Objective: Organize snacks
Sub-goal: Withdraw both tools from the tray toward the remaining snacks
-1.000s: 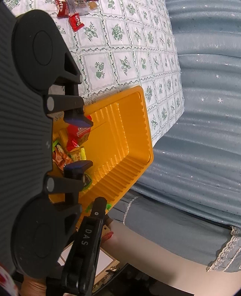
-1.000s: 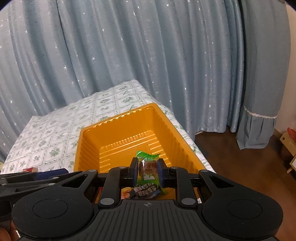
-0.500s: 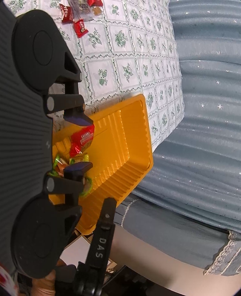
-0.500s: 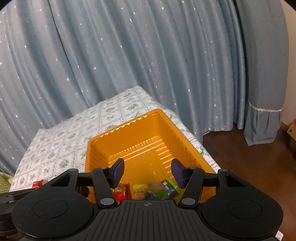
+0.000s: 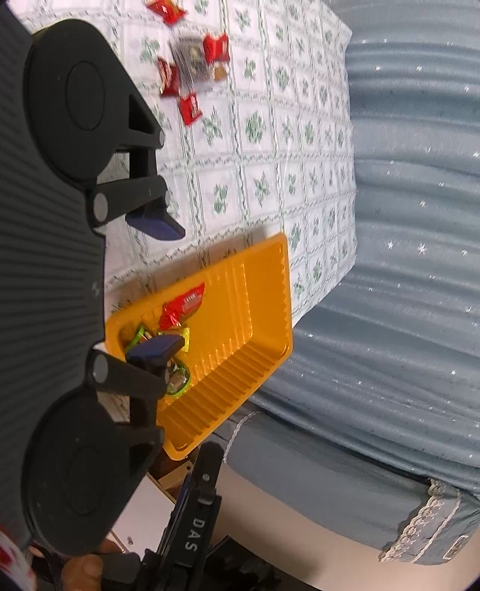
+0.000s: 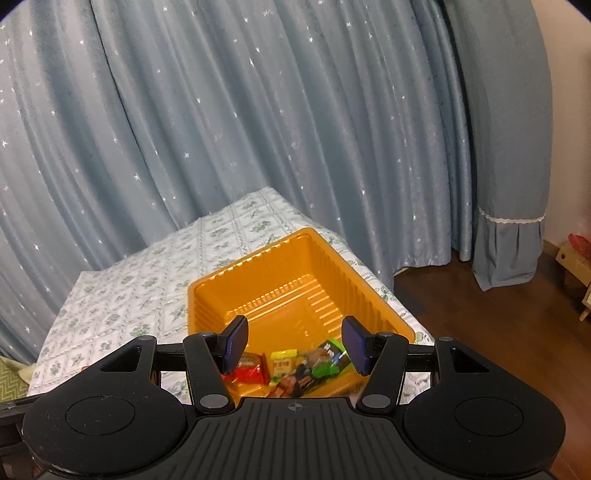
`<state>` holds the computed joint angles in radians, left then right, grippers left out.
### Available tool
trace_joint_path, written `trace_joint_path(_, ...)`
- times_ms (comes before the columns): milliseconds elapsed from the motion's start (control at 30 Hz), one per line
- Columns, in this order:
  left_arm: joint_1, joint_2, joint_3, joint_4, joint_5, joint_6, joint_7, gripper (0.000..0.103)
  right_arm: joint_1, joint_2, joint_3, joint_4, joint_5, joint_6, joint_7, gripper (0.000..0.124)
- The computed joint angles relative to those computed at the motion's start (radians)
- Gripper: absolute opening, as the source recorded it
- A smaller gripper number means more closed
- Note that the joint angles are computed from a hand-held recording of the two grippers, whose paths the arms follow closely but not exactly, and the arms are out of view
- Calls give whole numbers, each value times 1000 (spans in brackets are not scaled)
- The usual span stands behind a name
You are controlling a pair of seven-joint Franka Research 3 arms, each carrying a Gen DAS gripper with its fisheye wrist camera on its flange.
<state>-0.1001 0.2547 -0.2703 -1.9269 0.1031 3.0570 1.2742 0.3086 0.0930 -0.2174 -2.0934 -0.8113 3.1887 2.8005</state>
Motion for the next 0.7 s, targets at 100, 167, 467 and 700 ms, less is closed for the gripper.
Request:
trace_joint_path(100, 4, -58, 10, -59, -3, 7, -17, 58, 7, -40, 5, -22, -86, -14, 79, 56)
trace_joint_path(167, -3, -94, 27, -95, 7, 9, -33, 61, -9, -61, 36, -35, -95, -27, 86, 56)
trace_joint_path(467, -6, -257, 96, -268, 49, 31, -107, 70, -66, -117, 191, -80, -32, -68, -6, 56)
trace_joint_path(700, 29, -345, 124, -363, 153, 46, -210, 73, -89, -113, 289, -84, 72, -77, -115, 59)
